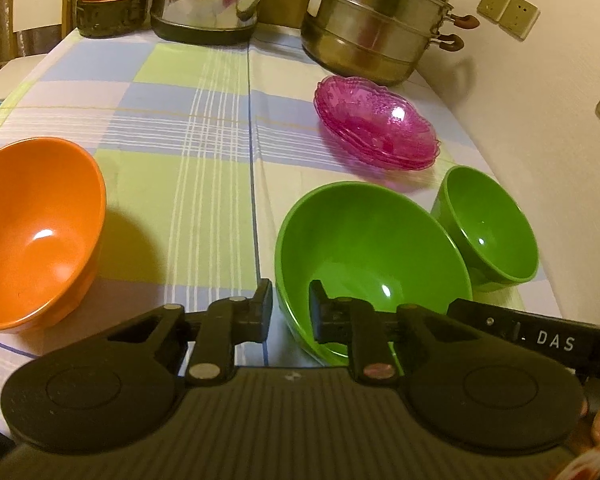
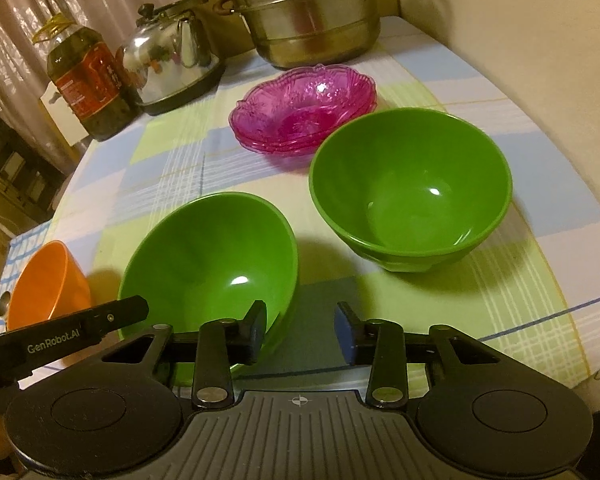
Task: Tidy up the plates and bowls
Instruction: 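Move both grippers back over the two green bowls, then grasp a green bowl rim with the left gripper while the right gripper grasps the other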
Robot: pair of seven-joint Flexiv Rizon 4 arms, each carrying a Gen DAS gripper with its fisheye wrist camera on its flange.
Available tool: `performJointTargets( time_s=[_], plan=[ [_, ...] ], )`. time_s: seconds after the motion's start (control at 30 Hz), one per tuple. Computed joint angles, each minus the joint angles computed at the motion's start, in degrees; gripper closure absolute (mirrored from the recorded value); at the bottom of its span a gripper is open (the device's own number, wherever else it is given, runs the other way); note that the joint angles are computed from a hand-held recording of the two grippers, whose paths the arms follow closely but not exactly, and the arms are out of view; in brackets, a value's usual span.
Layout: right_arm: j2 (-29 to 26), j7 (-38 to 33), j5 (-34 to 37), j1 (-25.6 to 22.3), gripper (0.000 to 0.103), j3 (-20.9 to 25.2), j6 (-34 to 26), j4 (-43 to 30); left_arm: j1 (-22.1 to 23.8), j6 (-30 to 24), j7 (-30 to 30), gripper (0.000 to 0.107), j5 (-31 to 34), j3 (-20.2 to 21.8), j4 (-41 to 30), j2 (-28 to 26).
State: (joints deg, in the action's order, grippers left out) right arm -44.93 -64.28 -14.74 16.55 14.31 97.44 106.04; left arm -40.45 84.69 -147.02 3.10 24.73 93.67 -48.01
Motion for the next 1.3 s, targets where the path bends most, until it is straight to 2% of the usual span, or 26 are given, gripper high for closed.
performJointTargets(
  time_s=[0.1, 0.27, 0.37, 0.87, 1.07, 1.3],
  plan=[
    [-0.63, -0.35, -0.22, -0.63, 0.071, 0.87, -0.35, -0.69, 0.48, 0.04, 0.0, 0.096, -0.09, -0.46, -0.07, -0.14],
    [-1.69, -1.69, -0.83, -2.68, 0.089, 3.9, -0.95, -1.79, 0.14, -0.56, 0.03, 0.096, -0.1, -0.07, -0.44, -0.26],
    [-0.98, -1.38, -0.35, -0.23, 0.089, 1.33, -0.48, -1.27, -0.06, -1.62, 0.06, 0.096, 0.56, 0.12, -0.98, -0.22],
    [1.15, -1.23, -0.14, -0.22, 0.089, 1.08, 2.29, 0.57, -0.52, -3.97, -3.16, 0.096, 6.04, 0.91, -1.72, 2.8],
    [3.4, 0.16, 0.64, 1.56, 0.089, -1.75, 4.45, 1.28, -0.83, -4.92, -4.53, 0.096, 9.58, 1.84, -5.06, 3.8],
    [5.86, 1.51, 1.38, 2.33, 0.089, -5.13, 5.26, 2.16, 2.41, -5.02, -2.71, 0.096, 10.8, -1.99, -11.3, 2.35]
  ],
)
